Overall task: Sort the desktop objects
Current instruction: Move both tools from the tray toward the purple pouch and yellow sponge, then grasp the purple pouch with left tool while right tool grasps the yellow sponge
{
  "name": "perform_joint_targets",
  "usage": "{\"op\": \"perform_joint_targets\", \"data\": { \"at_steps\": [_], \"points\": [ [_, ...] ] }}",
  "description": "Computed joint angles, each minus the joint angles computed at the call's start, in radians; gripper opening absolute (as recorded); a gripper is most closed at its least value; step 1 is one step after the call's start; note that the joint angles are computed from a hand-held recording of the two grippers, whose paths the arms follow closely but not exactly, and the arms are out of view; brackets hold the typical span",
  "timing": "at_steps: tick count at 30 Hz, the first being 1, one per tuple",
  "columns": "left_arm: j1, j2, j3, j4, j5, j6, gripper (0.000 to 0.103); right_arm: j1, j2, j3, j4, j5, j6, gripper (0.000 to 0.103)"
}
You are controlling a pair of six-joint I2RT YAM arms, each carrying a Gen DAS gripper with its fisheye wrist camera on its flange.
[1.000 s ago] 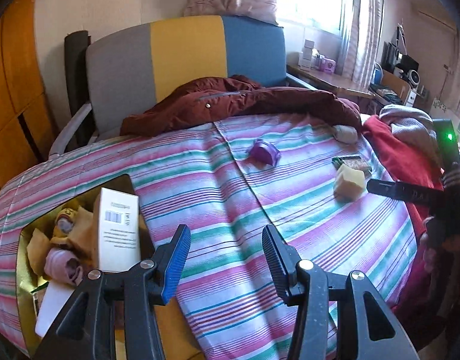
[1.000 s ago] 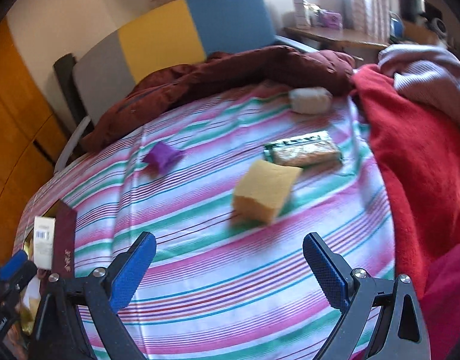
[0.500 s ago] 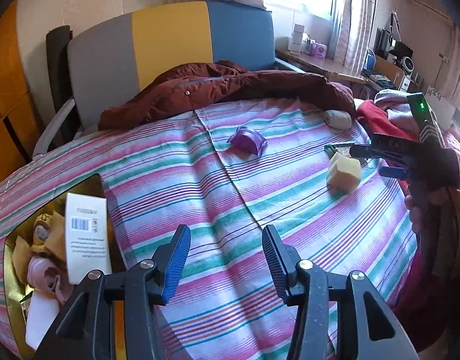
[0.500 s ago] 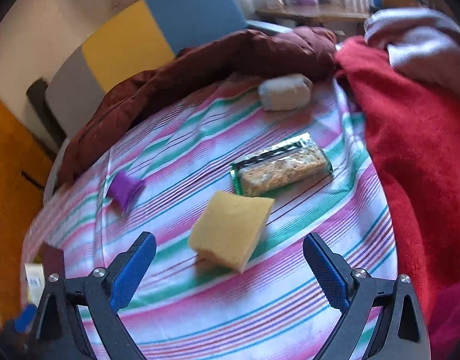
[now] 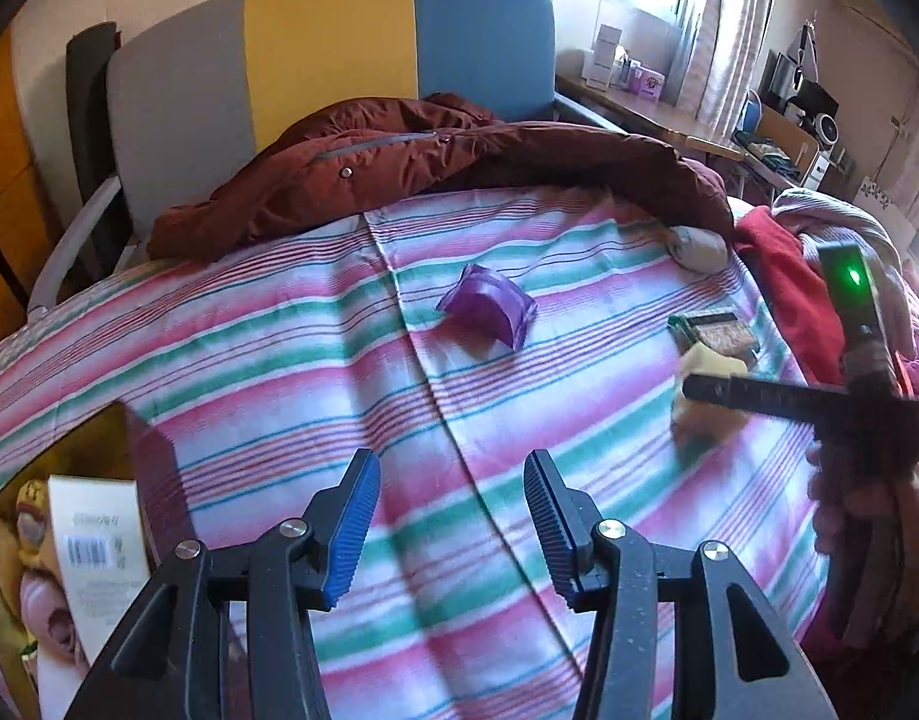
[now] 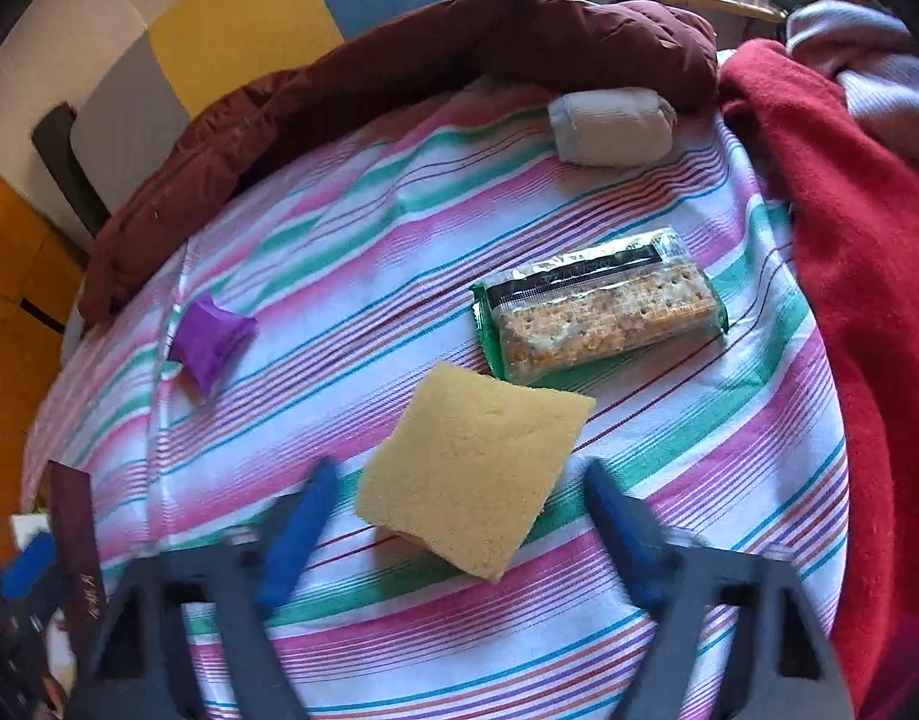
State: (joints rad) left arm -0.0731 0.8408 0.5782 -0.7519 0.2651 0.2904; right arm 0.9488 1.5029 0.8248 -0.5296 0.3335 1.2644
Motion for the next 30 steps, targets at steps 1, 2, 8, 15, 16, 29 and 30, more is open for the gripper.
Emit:
{"op": "perform_joint_targets", "data": {
  "at_steps": [1,2,8,15,16,29,30],
  "points": [
    [-0.017,0.021,0.006,0.017,-0.013,-0.013,0.051,0.000,0.004,0.003,-0.004,-0.001,-0.004,0.064],
    [-0.036,0.043,0.013,0.032,-0.025,-0.027,0.052,0.004,0.010,0.011,-0.014,0.006,-0.011,0.063],
    [-0.159,0.205,0.061,0.150,-0.101,-0.061,0.061,0.022,0.024,0.040,-0.044,0.026,-0.041,0.062],
    [-0.231,0.423,0.119,0.278,-0.122,-0.064,0.074,0.037,0.037,0.068,-0.046,0.036,-0.083,0.062],
    [-0.242,0.449,0.126,0.298,-0.141,-0.077,0.074,0.036,0.042,0.071,-0.045,0.035,-0.084,0.062],
    [-0.323,0.751,0.251,0.462,-0.215,0.039,0.083,0.041,0.038,0.076,-0.027,0.026,-0.098,0.062],
    [-0.316,0.771,0.266,0.459,-0.208,0.037,0.083,0.041,0.037,0.075,-0.026,0.027,-0.097,0.062]
  ]
}}
